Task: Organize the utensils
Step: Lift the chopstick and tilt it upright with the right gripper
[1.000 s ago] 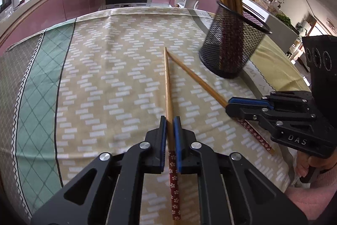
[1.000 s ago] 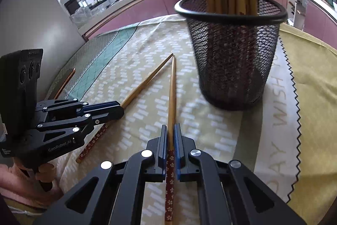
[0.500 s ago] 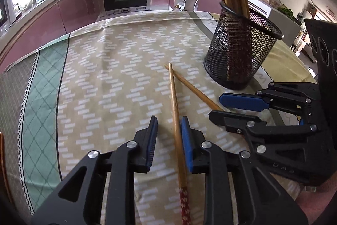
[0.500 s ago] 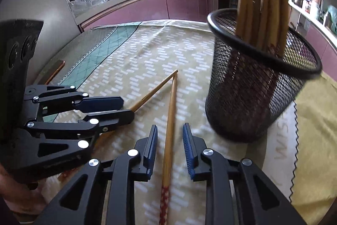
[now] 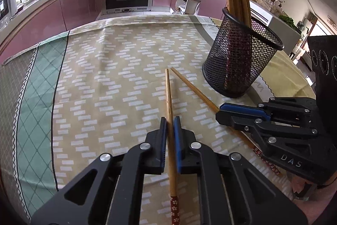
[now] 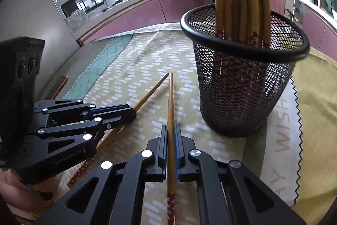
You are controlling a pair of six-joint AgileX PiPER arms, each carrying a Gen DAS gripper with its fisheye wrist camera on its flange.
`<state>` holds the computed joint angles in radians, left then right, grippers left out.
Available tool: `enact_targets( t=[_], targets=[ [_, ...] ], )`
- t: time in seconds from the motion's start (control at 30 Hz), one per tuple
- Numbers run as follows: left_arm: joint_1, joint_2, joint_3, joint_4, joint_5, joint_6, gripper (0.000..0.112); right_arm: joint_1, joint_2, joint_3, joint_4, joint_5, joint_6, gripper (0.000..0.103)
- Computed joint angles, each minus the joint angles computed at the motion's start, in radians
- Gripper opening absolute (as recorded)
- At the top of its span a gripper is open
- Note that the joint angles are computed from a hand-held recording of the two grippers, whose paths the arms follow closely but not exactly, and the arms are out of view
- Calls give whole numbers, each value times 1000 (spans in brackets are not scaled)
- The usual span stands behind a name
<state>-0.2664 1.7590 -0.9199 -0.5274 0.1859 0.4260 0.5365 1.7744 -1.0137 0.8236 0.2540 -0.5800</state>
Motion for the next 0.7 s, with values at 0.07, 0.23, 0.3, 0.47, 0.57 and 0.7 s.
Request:
enact_targets(
  t=[0.07,0.23,0.3,0.47,0.57,0.7],
  targets=[
    [3,-13,12,-48,1,47,8,-14,-19,23,132,13,-130,5],
    [22,-54,38,-233,21,231,8,-44,-57,60,328,60,-311,5],
    [41,-75,48,-341,52,339,8,-64,-73,78,403,88,-385,5],
    [82,-128,71,-509,127,510,8,-86,-107,101,493,123,-470,5],
    [98,-147,77,-535,153,537,7,-90,-129,112,528,132,-508,5],
    [106,-169,86,-578,178,584,7,-95,-144,110,553,148,-532,5]
  ],
)
